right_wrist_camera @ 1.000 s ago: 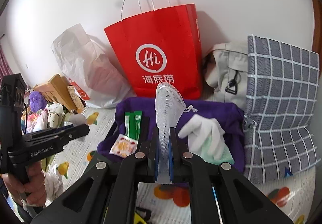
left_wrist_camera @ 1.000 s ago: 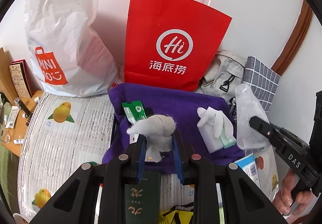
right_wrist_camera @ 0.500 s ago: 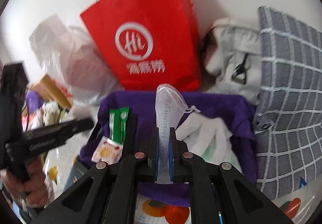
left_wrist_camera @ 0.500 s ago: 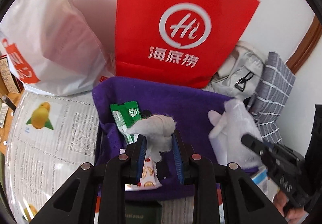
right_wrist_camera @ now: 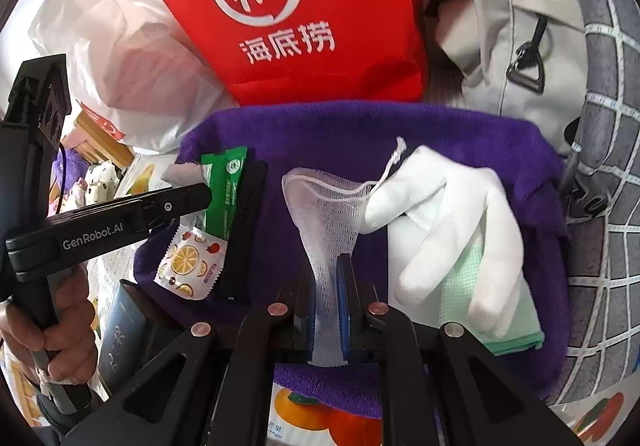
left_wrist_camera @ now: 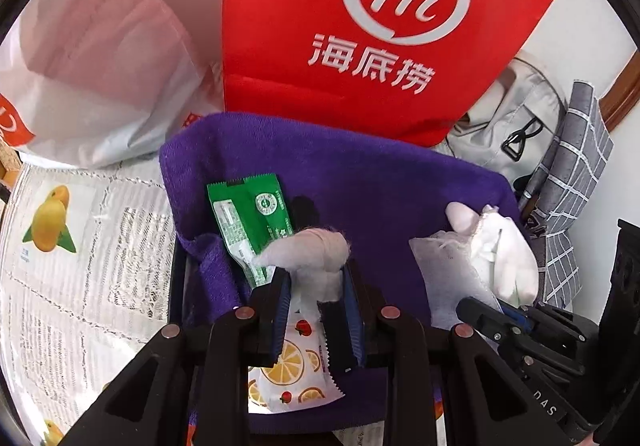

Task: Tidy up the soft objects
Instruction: 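Lower the plastic bag and mesh bag onto the purple towel and open both tools, then reach the right tool to the green tissue pack and grasp it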

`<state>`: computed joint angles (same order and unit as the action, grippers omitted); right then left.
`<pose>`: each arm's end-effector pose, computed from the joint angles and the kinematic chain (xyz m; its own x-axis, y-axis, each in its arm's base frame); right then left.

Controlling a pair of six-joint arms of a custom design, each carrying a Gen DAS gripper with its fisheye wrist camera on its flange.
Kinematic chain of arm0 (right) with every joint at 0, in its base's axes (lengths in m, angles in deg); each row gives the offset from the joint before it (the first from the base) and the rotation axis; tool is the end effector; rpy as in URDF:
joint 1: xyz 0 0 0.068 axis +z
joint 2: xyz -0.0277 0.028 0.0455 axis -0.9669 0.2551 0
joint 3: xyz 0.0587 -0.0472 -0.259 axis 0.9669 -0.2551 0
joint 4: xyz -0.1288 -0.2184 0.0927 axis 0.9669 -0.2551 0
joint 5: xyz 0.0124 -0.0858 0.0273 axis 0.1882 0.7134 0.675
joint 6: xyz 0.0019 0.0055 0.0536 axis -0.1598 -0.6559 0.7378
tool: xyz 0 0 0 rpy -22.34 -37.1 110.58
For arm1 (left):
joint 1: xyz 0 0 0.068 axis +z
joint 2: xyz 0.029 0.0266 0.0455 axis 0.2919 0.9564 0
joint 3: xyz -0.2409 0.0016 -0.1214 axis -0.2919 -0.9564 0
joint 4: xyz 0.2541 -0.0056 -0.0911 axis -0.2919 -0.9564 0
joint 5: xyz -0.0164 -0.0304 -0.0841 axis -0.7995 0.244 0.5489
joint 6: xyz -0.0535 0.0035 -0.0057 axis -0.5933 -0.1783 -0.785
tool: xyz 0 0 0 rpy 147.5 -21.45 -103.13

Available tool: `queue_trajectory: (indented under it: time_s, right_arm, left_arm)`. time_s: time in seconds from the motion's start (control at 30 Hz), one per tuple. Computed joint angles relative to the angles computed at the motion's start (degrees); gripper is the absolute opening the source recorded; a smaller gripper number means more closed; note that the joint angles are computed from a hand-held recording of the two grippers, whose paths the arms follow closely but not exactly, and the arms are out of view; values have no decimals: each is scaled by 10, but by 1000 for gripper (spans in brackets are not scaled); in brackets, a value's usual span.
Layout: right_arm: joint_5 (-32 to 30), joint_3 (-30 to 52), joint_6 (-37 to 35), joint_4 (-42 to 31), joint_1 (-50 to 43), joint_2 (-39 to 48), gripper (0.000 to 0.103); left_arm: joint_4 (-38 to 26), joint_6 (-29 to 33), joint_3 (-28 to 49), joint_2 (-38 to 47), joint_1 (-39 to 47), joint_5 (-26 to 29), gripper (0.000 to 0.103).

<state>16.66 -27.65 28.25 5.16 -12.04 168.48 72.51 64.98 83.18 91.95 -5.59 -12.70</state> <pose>0.1283 0.2303 0.1244 -0.8622 0.0426 -0.5048 -0.1217 0.9498 0.2881 0.1735 -0.0770 0.1268 -0.8884 0.0646 -0.4545 0.1969 0.9479 -0.2502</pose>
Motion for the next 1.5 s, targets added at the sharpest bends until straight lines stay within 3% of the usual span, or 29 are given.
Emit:
queue_trajectory:
  time_s: [0.3,0.37,0.43,0.5,0.63,0.77,0.93,1.07,1.33,1.5]
  right_arm:
    - [-11,11,-6,16,-10,34,12]
    - [-15,10,-9,22,-11,32,18]
    - [-15,5,-11,25,-10,25,36]
    - [-5,5,-10,22,-5,19,45]
    - [3,4,-8,16,-1,4,47]
    - [19,-4,0,0,4,-22,48]
    - [43,-6,12,-25,17,-53,49]
    - [70,6,29,-63,40,-73,49]
    - [128,39,84,-159,127,-95,50]
    - [175,38,183,-243,217,-127,51]
  left_arm:
    - [15,0,-4,11,10,18,26]
    - [15,3,-5,9,15,28,26]
    - [10,5,-4,6,18,34,26]
    - [10,2,-3,7,13,31,26]
    - [7,-2,2,15,8,29,29]
    - [-6,-7,9,11,5,20,43]
    - [-46,-2,16,-21,-1,5,46]
    - [-78,-1,18,-67,-4,-3,56]
    - [-142,-13,26,-150,-22,-15,56]
    - [-213,-44,31,-237,-71,-47,56]
